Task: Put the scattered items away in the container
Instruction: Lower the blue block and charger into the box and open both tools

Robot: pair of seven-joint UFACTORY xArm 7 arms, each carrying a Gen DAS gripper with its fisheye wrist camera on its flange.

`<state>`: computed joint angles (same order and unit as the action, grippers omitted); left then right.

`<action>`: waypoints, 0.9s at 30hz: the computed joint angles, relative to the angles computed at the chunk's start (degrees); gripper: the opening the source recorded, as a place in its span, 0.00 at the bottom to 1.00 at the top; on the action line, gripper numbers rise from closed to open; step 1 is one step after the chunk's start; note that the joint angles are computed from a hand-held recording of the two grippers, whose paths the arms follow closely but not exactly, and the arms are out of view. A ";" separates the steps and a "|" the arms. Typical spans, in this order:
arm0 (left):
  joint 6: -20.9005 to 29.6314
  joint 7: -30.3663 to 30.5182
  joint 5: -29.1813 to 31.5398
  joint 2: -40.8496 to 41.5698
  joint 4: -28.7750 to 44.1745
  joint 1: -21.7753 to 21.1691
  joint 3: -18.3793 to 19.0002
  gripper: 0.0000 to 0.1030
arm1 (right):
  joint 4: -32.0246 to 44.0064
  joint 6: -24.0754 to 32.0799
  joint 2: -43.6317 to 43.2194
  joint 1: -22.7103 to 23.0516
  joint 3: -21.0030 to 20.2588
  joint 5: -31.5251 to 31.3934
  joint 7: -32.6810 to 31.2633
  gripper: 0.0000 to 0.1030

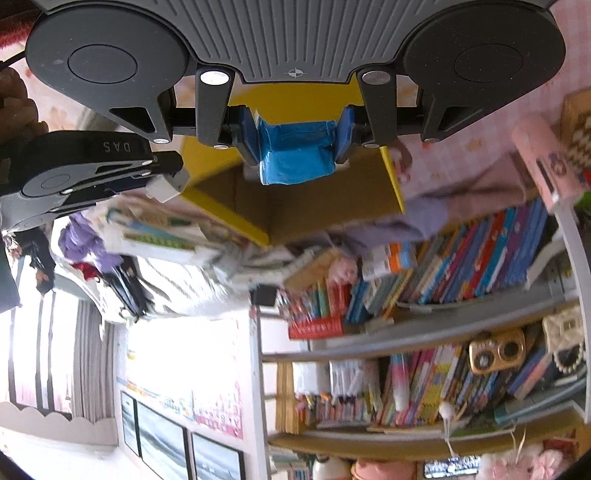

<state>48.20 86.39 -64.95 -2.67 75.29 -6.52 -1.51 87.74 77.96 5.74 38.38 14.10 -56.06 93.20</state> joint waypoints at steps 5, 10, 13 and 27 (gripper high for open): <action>-6.64 -3.50 2.27 4.18 3.94 -1.79 -2.64 0.40 | -2.89 -7.21 -2.35 -4.44 -1.99 -0.02 -5.36 0.25; -13.53 -9.33 8.12 8.35 6.64 -3.14 -5.13 0.40 | -5.42 -14.25 -3.51 -9.04 -3.08 1.71 -10.05 0.25; -16.60 -13.03 13.36 10.44 7.67 -3.66 -6.23 0.40 | -6.46 -19.40 -3.40 -11.73 -3.93 2.87 -13.22 0.25; -22.29 -34.28 38.16 20.22 14.35 -5.40 -8.51 0.40 | -0.03 -31.11 6.59 -16.38 -8.21 16.06 -39.12 0.25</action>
